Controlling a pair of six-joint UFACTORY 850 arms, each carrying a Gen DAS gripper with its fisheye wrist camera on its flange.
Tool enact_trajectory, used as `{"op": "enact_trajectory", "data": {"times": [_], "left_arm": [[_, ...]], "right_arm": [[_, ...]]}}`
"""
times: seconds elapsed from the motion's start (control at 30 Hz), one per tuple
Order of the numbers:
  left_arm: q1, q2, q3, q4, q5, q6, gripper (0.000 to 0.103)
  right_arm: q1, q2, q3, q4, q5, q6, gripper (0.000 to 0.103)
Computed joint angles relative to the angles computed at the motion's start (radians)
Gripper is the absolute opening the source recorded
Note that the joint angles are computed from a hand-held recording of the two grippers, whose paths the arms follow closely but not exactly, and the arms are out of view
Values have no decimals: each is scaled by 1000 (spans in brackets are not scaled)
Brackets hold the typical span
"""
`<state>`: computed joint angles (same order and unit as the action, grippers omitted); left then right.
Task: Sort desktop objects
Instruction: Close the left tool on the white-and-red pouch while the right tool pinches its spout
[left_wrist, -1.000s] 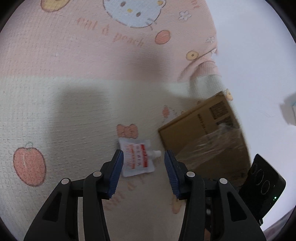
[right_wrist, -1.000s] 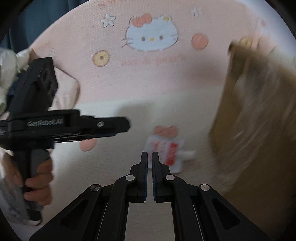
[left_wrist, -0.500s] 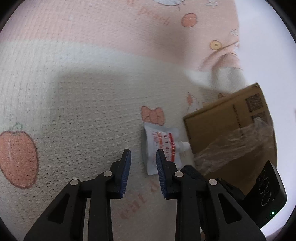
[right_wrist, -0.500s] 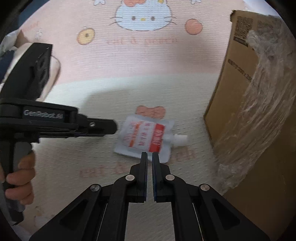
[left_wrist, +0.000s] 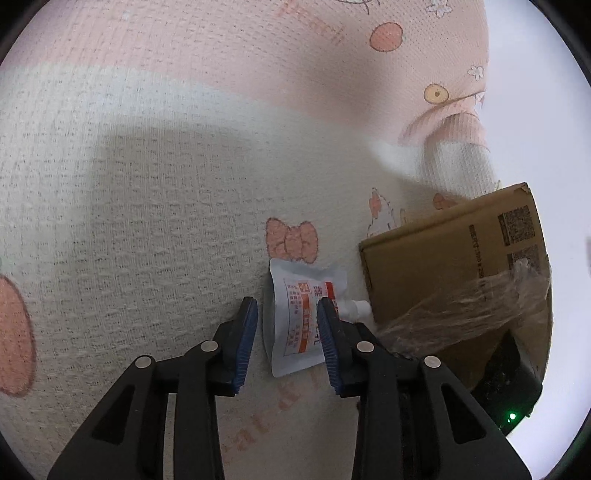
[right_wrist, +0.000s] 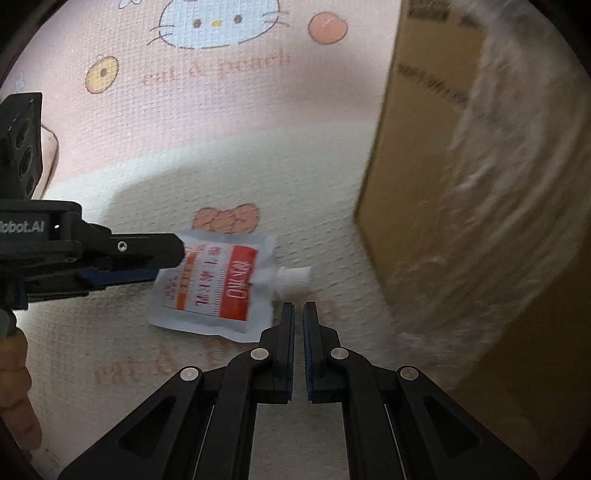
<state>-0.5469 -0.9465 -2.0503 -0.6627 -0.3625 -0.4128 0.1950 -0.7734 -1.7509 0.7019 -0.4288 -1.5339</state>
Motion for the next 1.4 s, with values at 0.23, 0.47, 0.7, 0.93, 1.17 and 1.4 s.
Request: {"op": "enact_trajectory", "data": {"times": [0.23,0.47,0.7,0.93,1.17,1.4], "left_arm": [[-15,37,29,203,-32,-148,35],[-19,141,178,208,-53,-142,35],[-36,237,311,313,-41,-253,35],[-31,258,342,278,13,-219,43],[-17,222,293,227,6,-179,46],[1,189,276,3,11,-12,46]], "right_arm": [[-7,-6,-14,-28,-116,18,1],[-36,5,6,-52,-285,1,1],[-75,-61,-104,-103,-531,174,2],[-116,0,-23,22,-482,73,64],[-65,14,5,49,-403,-17,64],[-47,15,-14,9,-343,-10,64]]}}
